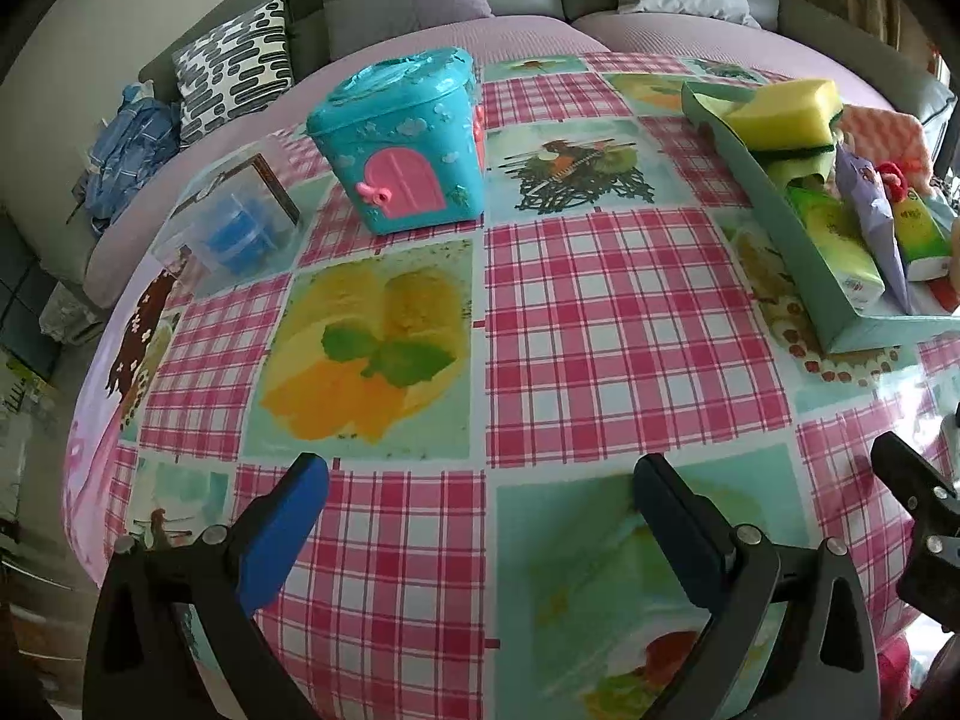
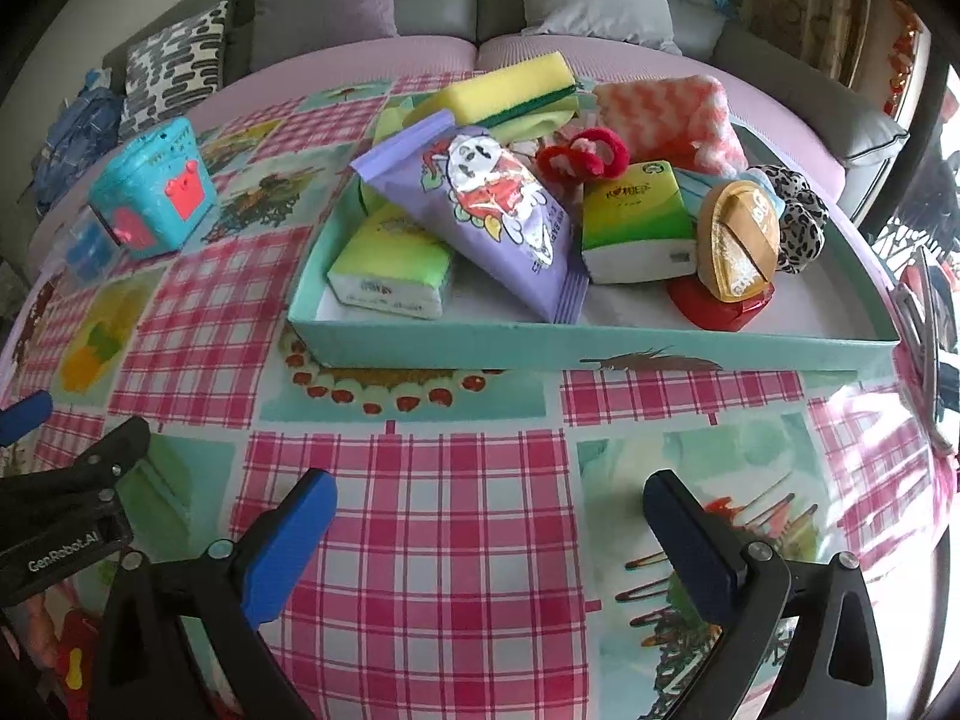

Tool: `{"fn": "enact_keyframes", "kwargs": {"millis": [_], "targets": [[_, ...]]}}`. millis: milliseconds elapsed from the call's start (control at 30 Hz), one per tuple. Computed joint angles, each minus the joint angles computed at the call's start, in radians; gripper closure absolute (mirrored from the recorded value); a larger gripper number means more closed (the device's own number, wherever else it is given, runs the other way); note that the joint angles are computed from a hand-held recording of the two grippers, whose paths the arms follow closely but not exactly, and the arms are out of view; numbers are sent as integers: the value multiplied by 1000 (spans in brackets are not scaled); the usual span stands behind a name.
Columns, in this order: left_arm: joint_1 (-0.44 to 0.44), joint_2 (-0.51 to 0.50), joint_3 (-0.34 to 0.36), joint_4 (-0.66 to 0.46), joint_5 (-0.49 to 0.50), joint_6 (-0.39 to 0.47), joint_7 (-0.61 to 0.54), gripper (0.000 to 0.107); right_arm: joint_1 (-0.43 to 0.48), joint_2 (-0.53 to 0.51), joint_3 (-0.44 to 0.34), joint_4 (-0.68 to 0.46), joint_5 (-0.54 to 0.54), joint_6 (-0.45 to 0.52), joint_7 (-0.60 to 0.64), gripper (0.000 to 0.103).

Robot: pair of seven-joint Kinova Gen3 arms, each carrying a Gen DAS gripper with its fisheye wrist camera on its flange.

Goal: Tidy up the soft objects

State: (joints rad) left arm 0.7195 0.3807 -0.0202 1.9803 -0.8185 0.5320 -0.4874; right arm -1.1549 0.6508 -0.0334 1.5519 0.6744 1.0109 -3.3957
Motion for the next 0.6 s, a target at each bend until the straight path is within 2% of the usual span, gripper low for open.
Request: {"fn": "enact_keyframes", "kwargs": {"millis": [233, 467, 533, 600], "targets": [[-42, 3, 12, 3, 52, -41, -61, 6, 16, 29, 10, -30, -16, -1, 20, 0], [-160, -3, 51, 18, 246, -133, -243, 4, 21, 37, 17, -41, -25, -2, 36, 0], [-174, -6, 50, 26, 294, -150, -288, 4, 17, 31, 17, -34, -27, -1, 32, 0], [-153, -9, 25, 29, 314, -153, -305, 4, 20, 32, 16, -35, -28, -3, 35, 0]]}}
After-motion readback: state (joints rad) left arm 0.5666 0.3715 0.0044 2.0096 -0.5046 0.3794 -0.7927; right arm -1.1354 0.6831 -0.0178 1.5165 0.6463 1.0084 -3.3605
